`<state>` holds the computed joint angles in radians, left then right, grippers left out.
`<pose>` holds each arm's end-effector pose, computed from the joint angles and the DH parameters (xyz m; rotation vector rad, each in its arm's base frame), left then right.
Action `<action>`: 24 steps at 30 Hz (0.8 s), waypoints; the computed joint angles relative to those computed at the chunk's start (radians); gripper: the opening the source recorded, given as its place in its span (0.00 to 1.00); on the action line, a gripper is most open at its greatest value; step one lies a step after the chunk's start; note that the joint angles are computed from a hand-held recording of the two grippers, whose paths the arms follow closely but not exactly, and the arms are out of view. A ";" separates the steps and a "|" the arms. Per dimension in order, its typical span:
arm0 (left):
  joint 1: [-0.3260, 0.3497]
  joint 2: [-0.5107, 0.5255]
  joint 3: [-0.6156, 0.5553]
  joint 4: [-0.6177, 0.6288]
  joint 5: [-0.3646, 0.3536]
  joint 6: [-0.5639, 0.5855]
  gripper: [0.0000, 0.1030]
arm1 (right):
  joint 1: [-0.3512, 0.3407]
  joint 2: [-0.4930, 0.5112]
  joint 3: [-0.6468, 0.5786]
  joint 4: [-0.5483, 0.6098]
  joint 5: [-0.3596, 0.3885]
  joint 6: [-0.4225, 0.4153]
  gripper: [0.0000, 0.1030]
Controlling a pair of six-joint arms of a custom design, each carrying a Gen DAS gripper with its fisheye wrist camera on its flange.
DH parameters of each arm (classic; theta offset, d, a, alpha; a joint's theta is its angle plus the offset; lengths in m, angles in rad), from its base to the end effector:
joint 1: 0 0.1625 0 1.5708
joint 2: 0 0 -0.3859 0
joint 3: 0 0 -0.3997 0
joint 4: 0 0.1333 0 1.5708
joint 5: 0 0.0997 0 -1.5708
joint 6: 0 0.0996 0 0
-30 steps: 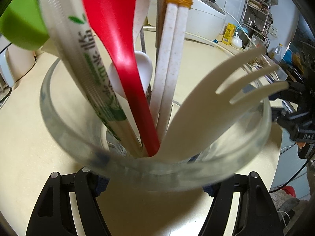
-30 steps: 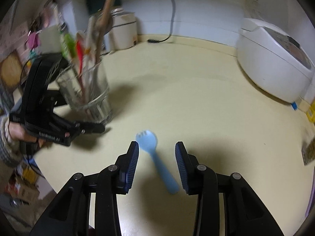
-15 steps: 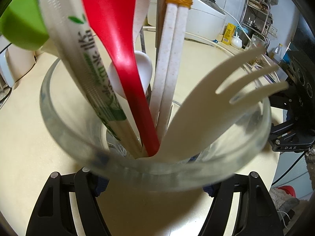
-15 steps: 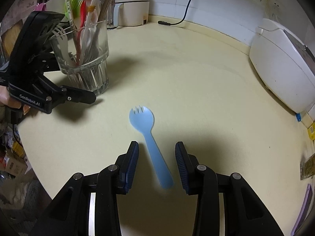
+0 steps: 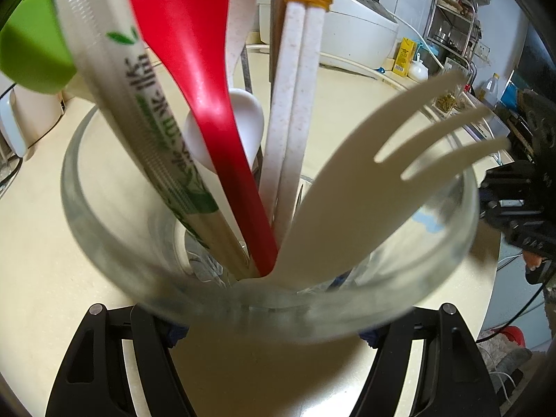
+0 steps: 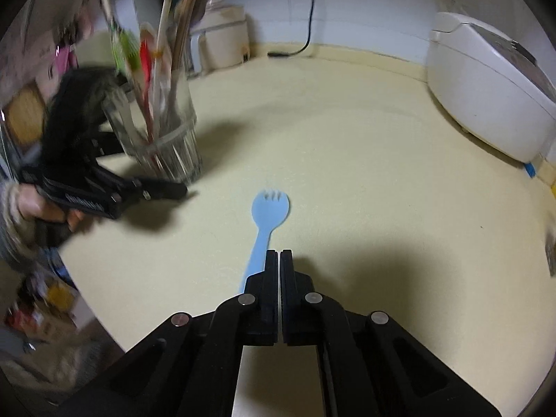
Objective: Organize utensils
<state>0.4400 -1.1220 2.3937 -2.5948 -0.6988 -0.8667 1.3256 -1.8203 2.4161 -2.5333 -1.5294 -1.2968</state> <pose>-0.2420 -0.3456 0.0417 0.4470 2.3244 -0.7664 0.0449 -0.3868 0.2550 1.4576 -2.4898 0.4253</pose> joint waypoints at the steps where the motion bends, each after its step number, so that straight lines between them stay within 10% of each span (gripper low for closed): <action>1: 0.000 0.000 0.000 0.000 0.000 0.000 0.74 | -0.009 -0.021 -0.005 0.030 0.022 0.010 0.02; 11: 0.000 -0.001 0.002 -0.007 -0.002 0.001 0.74 | -0.053 -0.114 0.046 0.086 0.046 -0.012 0.12; 24: 0.001 -0.001 0.004 -0.008 -0.001 0.001 0.74 | -0.082 -0.135 0.194 -0.162 0.051 -0.066 0.23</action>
